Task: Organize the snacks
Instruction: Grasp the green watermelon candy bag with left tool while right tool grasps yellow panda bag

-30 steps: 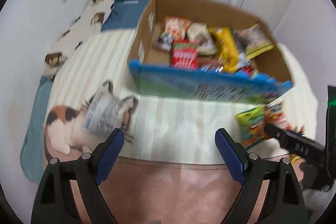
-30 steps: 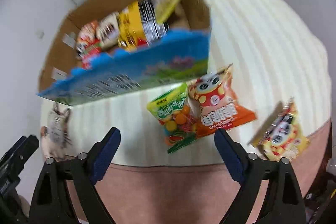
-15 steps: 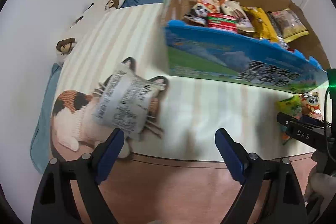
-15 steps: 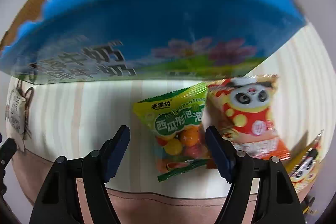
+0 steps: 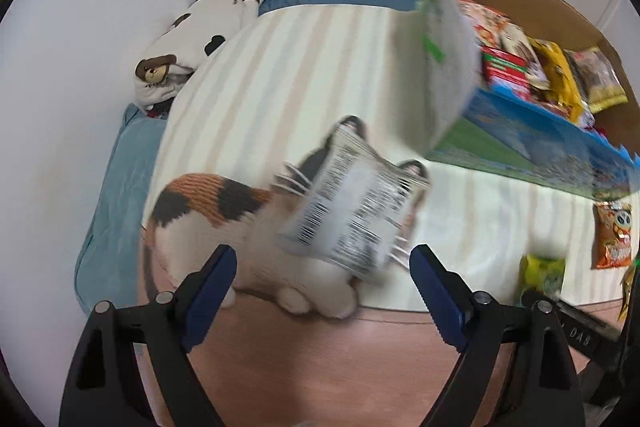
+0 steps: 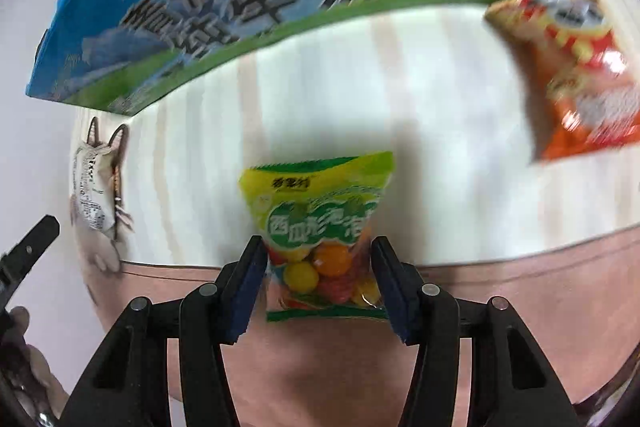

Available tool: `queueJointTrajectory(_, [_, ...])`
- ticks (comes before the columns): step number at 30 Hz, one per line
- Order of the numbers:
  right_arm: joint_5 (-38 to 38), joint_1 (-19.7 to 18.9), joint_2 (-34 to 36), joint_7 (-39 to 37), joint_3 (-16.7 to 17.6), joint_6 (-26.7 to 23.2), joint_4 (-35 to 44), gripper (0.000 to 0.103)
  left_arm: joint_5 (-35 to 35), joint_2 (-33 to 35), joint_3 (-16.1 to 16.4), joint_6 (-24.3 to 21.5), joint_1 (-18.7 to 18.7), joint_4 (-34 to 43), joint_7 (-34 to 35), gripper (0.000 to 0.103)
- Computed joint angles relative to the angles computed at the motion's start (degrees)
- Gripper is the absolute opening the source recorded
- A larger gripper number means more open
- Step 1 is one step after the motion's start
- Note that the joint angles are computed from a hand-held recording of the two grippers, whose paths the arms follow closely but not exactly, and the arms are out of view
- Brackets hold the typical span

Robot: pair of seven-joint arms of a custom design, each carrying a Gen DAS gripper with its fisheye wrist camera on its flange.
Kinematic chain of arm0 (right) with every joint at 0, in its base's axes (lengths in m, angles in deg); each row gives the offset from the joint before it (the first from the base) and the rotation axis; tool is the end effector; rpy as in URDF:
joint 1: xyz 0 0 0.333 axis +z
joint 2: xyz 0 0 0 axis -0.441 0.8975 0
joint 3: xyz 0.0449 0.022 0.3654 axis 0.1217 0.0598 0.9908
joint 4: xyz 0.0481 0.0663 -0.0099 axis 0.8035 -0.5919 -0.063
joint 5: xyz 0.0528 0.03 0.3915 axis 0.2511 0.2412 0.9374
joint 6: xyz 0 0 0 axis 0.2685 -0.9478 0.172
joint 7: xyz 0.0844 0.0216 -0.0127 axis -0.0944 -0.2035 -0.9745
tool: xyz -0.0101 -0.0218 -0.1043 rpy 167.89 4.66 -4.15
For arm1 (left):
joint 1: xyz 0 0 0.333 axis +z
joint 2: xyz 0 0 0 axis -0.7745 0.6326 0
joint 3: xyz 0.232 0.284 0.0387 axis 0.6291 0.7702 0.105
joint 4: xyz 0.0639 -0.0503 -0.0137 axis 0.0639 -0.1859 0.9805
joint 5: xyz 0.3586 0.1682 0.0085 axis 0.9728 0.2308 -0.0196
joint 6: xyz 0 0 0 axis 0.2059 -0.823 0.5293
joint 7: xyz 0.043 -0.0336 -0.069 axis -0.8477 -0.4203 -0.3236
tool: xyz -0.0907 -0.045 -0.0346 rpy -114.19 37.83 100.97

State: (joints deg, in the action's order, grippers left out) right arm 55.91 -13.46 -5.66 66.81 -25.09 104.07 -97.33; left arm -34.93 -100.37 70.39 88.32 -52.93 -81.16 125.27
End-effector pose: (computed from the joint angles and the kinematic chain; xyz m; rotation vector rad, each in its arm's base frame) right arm 0.5514 0.1682 0.5223 -2.3182 1.8284 0.2787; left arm 0.4666 -0.0973 0.6130 -2.5118 1.3707 -0.1255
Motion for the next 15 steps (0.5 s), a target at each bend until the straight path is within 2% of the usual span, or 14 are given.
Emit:
queueJointTrajectory(4, [0.5,0.3,-0.7,2.1,0.2,1.8,-2.5,0.059,-2.9,3.0,2.4,0.1,0.1,1.9,7.9,0.089])
queueJointTrajectory(7, [1.1,0.5,0.1,3.5,0.4,1.4,-1.4,0.064,-4.5,5.9,2.9,0.0,0.1,3.6,13.9,0.089])
queueJointTrajectory(9, [0.8,0.5,0.4,3.7,0.3,1.3,-1.0,0.064,-4.9,8.4,2.8,-1.6,0.2,5.3,17.0,0.089])
queueJointTrajectory(12, [0.8,0.4,-0.4,4.0,0.2,1.6,-1.4,0.064,-2.3,8.0,2.1,-1.0,0.4,5.2,15.3,0.089])
queueJointTrajectory(15, [1.0,0.1,-1.5,5.0,-0.1,3.4,-0.7,0.064,-3.1,5.5,1.7,1.3,0.1,4.4,14.1,0.088])
